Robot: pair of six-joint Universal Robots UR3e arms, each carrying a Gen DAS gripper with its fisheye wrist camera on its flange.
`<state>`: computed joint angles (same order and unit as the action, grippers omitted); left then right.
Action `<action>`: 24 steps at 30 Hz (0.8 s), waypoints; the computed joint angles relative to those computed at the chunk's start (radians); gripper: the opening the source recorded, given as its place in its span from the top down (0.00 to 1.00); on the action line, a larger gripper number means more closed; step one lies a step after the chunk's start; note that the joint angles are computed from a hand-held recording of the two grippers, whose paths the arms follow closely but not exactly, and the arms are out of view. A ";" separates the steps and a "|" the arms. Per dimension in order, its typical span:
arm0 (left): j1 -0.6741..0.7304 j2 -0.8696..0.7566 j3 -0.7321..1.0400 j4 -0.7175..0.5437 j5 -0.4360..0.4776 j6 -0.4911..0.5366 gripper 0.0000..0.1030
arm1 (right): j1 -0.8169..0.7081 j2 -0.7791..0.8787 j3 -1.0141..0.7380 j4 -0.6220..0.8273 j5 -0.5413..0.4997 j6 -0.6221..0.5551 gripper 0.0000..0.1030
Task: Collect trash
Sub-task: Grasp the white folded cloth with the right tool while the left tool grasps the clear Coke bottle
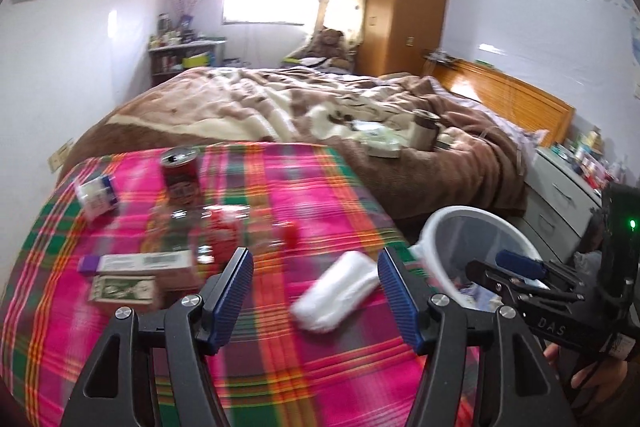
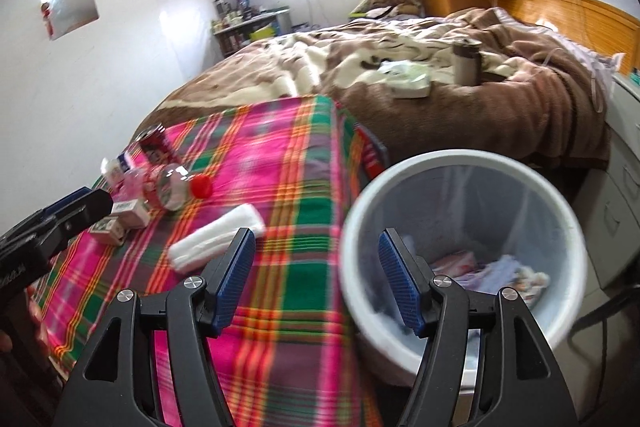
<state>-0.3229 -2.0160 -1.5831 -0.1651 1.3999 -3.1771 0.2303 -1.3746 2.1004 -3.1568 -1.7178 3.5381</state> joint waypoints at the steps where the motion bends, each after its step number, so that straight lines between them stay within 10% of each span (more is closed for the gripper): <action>1: 0.016 0.007 -0.014 0.007 -0.007 -0.001 0.38 | 0.015 0.024 -0.031 0.017 -0.005 0.003 0.36; 24: 0.284 -0.027 -0.005 -0.051 -0.126 0.106 0.36 | 0.118 0.371 -0.556 0.382 0.031 0.083 0.31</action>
